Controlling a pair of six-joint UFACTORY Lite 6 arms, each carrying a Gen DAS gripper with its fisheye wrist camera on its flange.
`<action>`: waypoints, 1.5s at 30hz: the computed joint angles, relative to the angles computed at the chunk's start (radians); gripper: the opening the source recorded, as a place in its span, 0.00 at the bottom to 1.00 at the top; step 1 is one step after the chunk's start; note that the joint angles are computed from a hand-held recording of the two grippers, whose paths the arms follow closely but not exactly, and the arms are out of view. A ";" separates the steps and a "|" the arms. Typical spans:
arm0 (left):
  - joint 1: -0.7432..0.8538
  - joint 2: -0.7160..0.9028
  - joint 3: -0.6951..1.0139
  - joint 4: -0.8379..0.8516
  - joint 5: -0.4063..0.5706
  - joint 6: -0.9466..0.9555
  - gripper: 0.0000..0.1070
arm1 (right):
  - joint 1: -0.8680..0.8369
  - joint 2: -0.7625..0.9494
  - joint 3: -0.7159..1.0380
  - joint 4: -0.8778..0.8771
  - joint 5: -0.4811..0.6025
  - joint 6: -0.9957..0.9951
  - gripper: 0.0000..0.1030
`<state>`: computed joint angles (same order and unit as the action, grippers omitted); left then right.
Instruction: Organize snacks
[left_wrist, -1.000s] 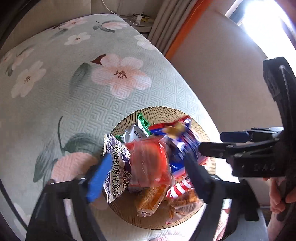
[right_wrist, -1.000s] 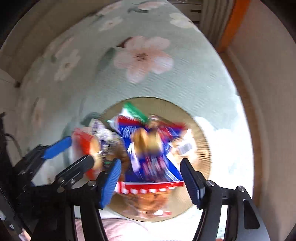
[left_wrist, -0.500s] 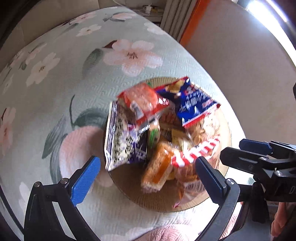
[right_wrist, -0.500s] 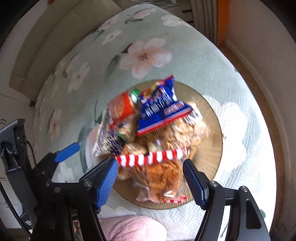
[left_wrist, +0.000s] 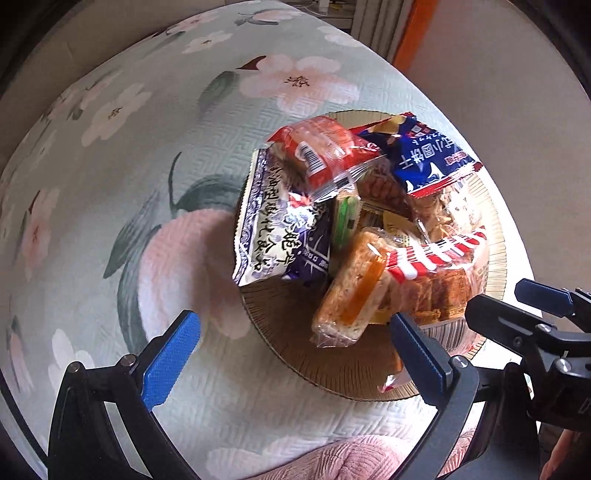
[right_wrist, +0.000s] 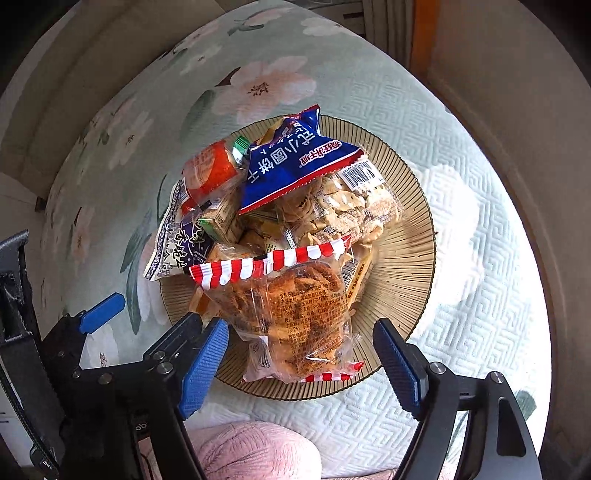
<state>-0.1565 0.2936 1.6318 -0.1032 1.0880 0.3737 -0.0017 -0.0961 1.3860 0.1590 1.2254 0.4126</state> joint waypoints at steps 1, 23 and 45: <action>0.006 0.003 0.001 -0.001 0.002 0.000 0.96 | 0.008 -0.002 -0.003 -0.001 -0.009 0.004 0.78; 0.036 0.007 -0.012 -0.001 -0.007 0.023 0.96 | 0.085 -0.002 -0.003 -0.048 -0.022 0.087 0.87; 0.042 -0.014 -0.038 -0.001 -0.008 0.049 0.96 | 0.109 -0.035 -0.036 -0.056 -0.009 0.153 0.87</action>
<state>-0.1148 0.2801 1.5938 -0.1039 1.0797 0.4228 0.1077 -0.1312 1.3501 0.1027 1.2164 0.5656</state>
